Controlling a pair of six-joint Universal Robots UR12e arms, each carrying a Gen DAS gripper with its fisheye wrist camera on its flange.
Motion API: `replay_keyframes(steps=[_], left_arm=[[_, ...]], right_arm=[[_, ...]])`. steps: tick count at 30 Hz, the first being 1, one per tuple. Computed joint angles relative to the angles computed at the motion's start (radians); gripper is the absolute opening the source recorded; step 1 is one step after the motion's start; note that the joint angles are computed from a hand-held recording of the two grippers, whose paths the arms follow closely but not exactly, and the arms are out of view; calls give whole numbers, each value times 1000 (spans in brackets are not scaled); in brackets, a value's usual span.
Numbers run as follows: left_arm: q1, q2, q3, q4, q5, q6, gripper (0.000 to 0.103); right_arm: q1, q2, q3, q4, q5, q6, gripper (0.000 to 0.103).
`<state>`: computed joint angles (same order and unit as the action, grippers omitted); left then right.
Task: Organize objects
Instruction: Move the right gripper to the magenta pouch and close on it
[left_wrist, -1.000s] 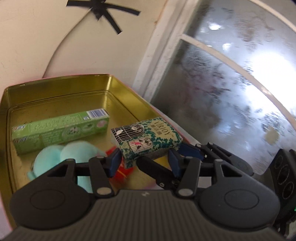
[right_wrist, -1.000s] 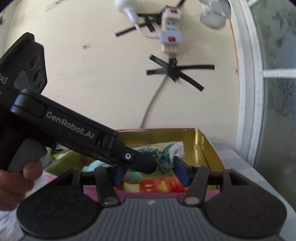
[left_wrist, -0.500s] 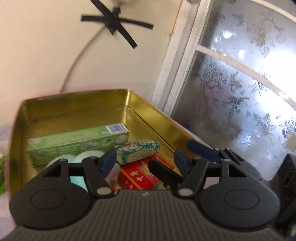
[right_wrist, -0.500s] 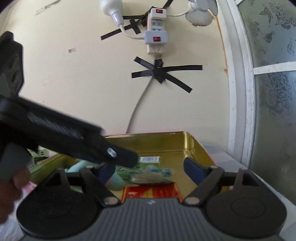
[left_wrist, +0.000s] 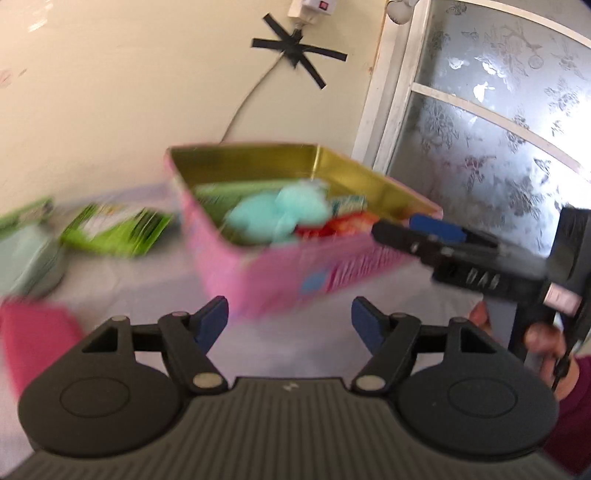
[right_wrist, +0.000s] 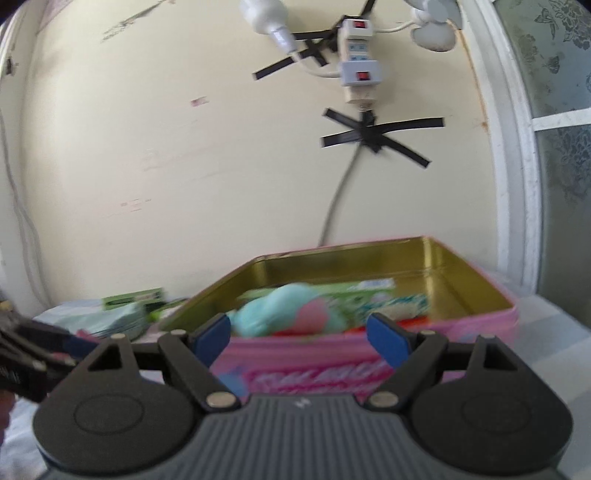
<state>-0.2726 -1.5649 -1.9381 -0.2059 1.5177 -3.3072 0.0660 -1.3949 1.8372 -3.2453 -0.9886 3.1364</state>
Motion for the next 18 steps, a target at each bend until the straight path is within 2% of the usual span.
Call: replay_keyframes(steps=[3,7,8,14,18], left_arm=[[11,49,-69,0,30,-18,75],[43,105,-134,-48,60,-86,75],[51,119,-156,-26,67,-92,75],[55,193,-236,4,280,-136,75],[82,231,-281,53,386,-256,75]], right_arm=[[5,-29,31,54,71,-21,84],[39,-49,35,208,123,-114,84],[50,-51,29,250,132,-142,84],[123,-45,-14,433,154,-266,84],[167,-30,-44,509,173,-300,85]])
